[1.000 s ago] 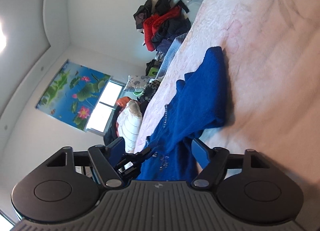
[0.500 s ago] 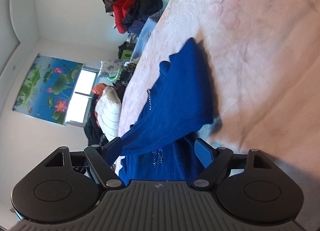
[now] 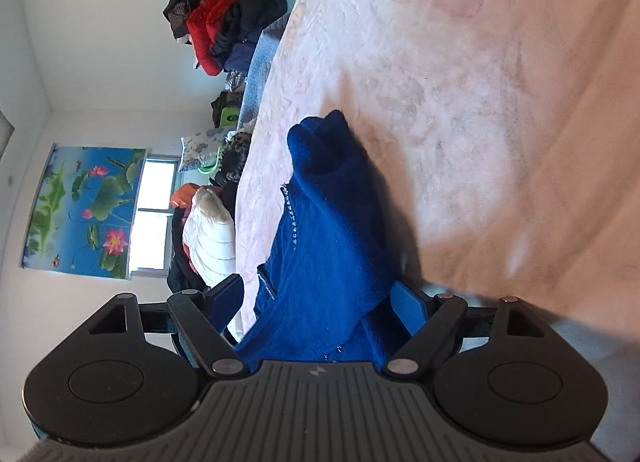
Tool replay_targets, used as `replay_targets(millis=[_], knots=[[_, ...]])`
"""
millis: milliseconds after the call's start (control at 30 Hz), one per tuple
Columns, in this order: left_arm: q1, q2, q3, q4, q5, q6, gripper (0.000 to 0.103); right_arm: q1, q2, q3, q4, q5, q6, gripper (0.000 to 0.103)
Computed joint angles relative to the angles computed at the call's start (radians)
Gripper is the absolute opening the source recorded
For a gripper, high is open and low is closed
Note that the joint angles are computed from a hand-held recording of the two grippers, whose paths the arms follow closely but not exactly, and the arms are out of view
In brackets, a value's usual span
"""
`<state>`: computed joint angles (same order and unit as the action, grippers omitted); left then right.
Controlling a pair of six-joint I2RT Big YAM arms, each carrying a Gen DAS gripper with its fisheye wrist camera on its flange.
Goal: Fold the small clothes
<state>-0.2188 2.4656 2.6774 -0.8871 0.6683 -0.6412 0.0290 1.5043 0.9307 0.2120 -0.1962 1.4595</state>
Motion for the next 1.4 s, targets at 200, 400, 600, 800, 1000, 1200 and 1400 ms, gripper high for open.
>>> replay_targets(millis=[200, 400, 600, 800, 1000, 1200, 1400], knots=[[0.024, -0.049, -0.090, 0.087, -0.021, -0.033, 0.004, -0.003, 0.005, -0.013, 0.076, 0.003, 0.082, 0.081], [0.034, -0.004, -0.016, -0.007, -0.056, 0.013, 0.004, 0.002, -0.002, 0.007, 0.045, -0.003, 0.046, 0.086], [0.033, -0.015, -0.051, 0.025, -0.047, -0.011, 0.004, 0.028, 0.022, 0.055, 0.028, -0.048, 0.074, 0.086], [0.035, -0.018, -0.054, 0.022, -0.048, -0.006, 0.004, 0.052, 0.059, 0.137, -0.165, 0.078, -0.004, 0.077], [0.035, 0.004, -0.029, -0.026, -0.063, 0.016, 0.004, 0.057, 0.075, 0.138, -0.178, 0.171, 0.023, 0.029], [0.037, -0.001, -0.038, -0.043, -0.066, 0.047, 0.005, 0.082, 0.065, 0.159, -0.314, 0.254, -0.019, 0.008], [0.038, 0.043, 0.017, -0.112, -0.073, 0.063, 0.005, 0.080, 0.071, 0.161, -0.315, 0.248, -0.044, 0.019]])
